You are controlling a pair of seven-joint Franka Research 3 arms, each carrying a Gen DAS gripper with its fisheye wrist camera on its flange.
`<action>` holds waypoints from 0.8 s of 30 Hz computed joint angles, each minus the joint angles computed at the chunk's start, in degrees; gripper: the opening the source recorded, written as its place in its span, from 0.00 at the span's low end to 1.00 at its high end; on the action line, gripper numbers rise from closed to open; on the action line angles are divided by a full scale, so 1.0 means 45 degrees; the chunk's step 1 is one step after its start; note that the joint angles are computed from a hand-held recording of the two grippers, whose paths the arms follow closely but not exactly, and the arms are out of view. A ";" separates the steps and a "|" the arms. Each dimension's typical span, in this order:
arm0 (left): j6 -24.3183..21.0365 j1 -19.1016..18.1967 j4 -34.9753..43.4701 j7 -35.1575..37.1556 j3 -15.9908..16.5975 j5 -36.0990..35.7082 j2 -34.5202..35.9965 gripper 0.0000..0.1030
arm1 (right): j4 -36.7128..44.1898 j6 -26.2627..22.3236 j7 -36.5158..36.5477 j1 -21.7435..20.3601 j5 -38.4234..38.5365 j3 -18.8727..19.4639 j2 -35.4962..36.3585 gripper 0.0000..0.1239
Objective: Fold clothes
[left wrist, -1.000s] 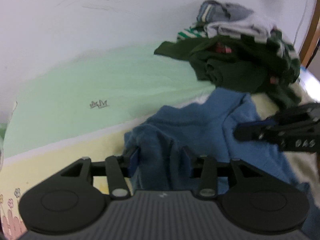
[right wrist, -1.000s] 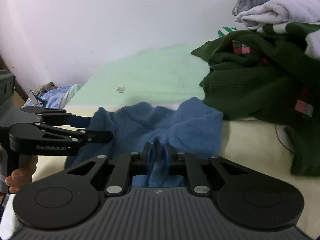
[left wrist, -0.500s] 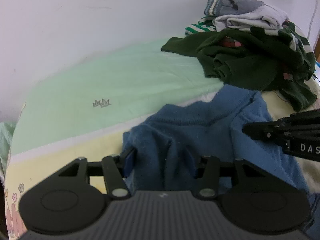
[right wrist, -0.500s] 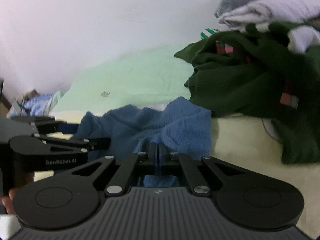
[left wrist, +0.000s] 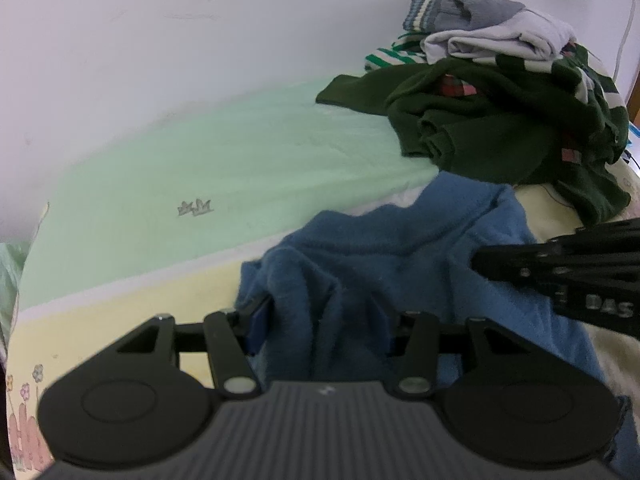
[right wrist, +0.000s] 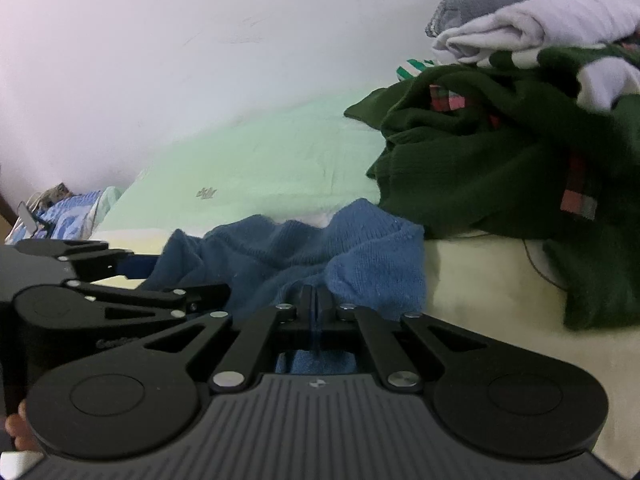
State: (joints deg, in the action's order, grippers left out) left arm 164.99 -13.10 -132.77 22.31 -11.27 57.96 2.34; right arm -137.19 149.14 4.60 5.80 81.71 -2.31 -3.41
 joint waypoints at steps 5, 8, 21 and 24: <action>-0.0153 0.0051 -0.0277 0.0202 -0.0033 -0.0091 -0.0400 0.50 | -0.0336 -0.0250 -0.0238 -0.0128 0.0273 -0.0199 -0.0545 0.03; -0.0284 0.0128 -0.0348 0.0406 -0.0110 -0.0287 -0.0409 0.52 | -0.0331 -0.0191 -0.0187 -0.0138 0.0244 -0.0228 -0.0464 0.03; -0.0533 0.0040 -0.0186 0.0261 -0.0106 -0.0243 -0.0189 0.53 | 0.0062 0.0420 0.0172 0.0085 0.0217 0.0097 0.0094 0.00; -0.0444 0.0069 -0.0327 0.0551 -0.0111 -0.0525 -0.0378 0.54 | -0.0074 -0.0379 0.0487 -0.0106 0.0058 -0.0145 -0.0283 0.06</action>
State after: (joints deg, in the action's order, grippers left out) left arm 162.99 -12.79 -134.24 24.79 -11.77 55.59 0.64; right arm -137.52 147.43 6.79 5.32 81.98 -2.96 -4.68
